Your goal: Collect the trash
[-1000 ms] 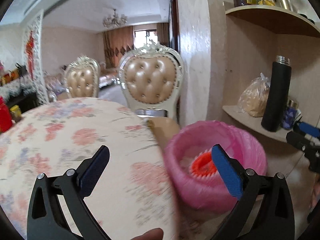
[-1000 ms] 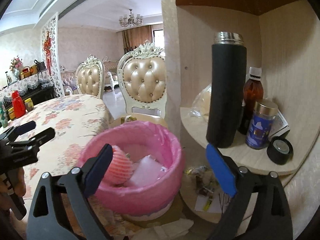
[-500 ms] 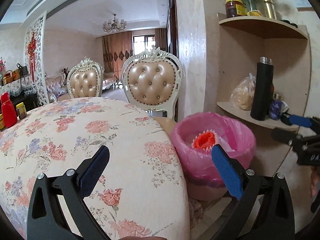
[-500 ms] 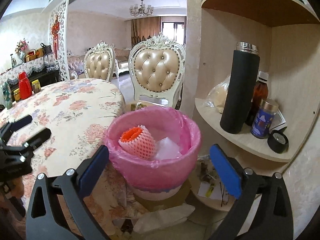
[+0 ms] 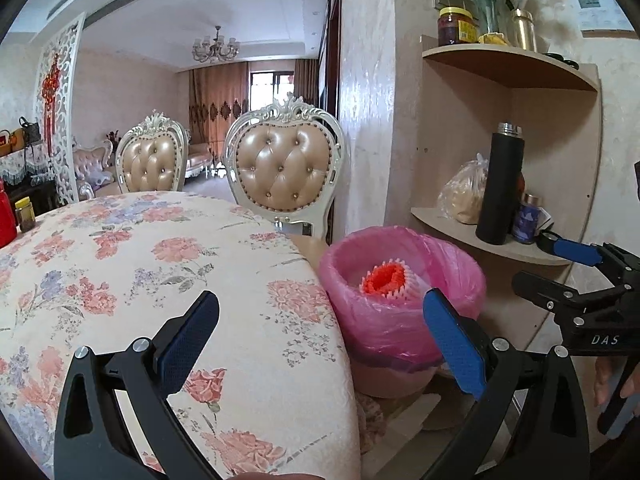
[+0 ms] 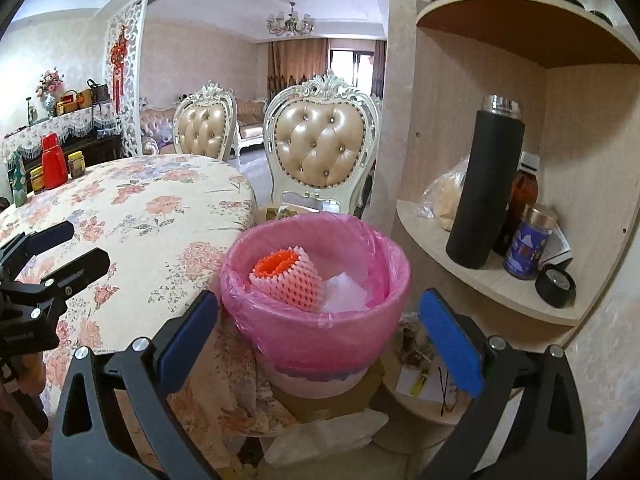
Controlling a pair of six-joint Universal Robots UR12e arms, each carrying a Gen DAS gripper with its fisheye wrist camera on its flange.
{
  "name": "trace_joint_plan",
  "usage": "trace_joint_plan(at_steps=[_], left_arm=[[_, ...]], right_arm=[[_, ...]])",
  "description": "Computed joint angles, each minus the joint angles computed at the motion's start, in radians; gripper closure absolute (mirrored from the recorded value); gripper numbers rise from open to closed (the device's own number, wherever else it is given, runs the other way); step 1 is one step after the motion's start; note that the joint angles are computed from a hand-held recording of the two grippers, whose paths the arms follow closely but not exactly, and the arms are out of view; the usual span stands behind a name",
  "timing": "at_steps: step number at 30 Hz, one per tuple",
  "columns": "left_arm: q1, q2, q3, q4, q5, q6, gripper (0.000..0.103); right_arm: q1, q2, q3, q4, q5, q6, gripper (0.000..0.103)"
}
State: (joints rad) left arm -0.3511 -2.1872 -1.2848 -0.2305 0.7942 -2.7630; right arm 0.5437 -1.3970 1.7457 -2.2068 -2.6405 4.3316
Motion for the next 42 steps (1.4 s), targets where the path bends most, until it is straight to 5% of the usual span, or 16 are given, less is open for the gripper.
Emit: trace_joint_plan(at_steps=[18,42], left_arm=[[0.003,0.000,-0.013,0.074,-0.006,-0.018,0.007],[0.004,0.001,-0.014,0.032,-0.033,0.029,0.007]], right_arm=[[0.011,0.009,-0.007,-0.034,-0.033,-0.031,0.005],[0.005,0.000,0.002,-0.001,-0.024,0.009,0.005]])
